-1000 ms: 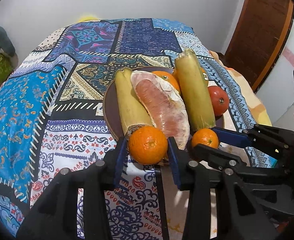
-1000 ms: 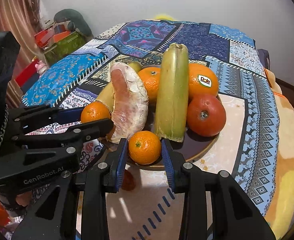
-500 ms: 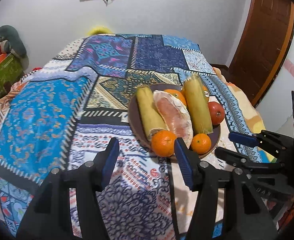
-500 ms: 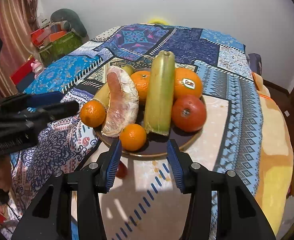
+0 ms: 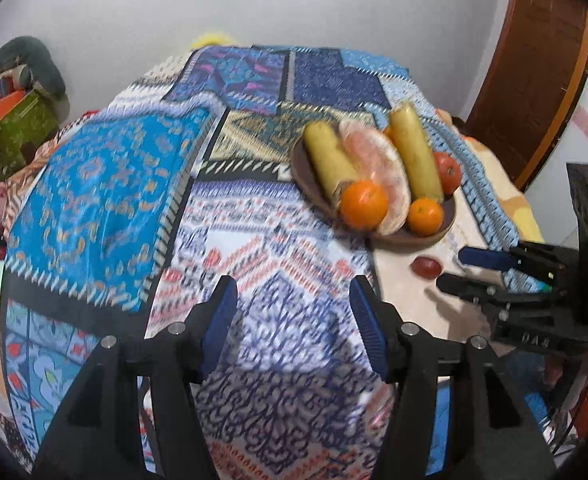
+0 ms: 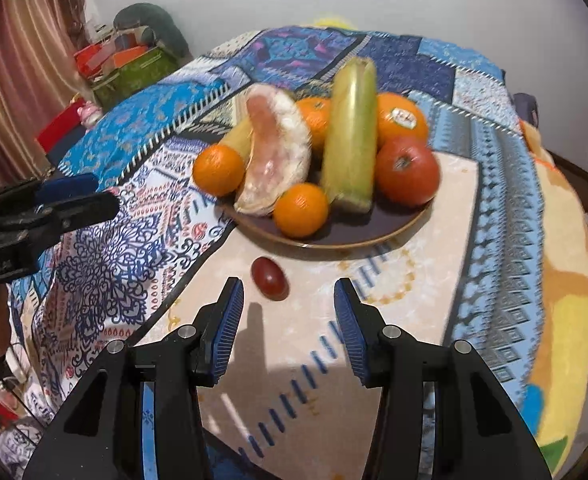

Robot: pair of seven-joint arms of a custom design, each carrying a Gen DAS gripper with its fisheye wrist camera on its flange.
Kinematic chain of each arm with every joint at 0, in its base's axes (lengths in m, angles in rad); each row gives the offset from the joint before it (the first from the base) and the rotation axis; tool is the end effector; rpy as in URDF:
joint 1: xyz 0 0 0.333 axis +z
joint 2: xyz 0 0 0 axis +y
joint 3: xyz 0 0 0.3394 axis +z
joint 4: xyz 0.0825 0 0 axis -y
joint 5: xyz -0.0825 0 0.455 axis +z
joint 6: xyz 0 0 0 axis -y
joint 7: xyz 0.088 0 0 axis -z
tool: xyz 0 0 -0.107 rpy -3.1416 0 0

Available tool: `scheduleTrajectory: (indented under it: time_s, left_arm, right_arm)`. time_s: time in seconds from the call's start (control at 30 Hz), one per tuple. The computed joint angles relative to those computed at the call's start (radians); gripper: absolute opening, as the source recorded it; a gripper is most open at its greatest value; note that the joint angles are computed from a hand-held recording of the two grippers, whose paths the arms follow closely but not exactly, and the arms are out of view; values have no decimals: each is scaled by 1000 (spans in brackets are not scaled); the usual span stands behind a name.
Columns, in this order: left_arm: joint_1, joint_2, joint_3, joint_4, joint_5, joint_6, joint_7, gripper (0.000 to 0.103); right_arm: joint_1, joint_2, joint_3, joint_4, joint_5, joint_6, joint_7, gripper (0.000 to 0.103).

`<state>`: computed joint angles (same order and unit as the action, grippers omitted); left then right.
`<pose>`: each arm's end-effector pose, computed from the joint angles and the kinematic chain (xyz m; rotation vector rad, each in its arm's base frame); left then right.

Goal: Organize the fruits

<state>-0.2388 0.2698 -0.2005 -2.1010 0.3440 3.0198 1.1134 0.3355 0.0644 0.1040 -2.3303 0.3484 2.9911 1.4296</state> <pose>0.6051 -0.3064 0.3389 -1.6268 2.1700 -0.8188 0.5566 0.2347 0.3466 -2.0211 1.5705 -0.2917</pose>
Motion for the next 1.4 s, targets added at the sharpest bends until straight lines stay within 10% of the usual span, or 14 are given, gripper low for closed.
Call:
scheduleTrajectory:
  time_s: [0.33, 0.7, 1.1, 1.4]
  left_arm:
    - [20, -25, 15, -59, -14, 24, -21, 58]
    - [21, -56, 55, -94, 40, 48, -123, 58]
    - [-27, -5, 58, -7, 108, 57, -153, 58]
    - [-44, 39, 45, 52, 104, 51, -121, 58]
  right_arm:
    - [-13, 59, 29, 54, 76, -9, -82, 19]
    - [-14, -14, 8, -15, 103, 26, -100, 19]
    - [-107, -103, -31, -91, -287, 77, 262, 19]
    - [-65, 12, -15, 18, -101, 75, 71, 19]
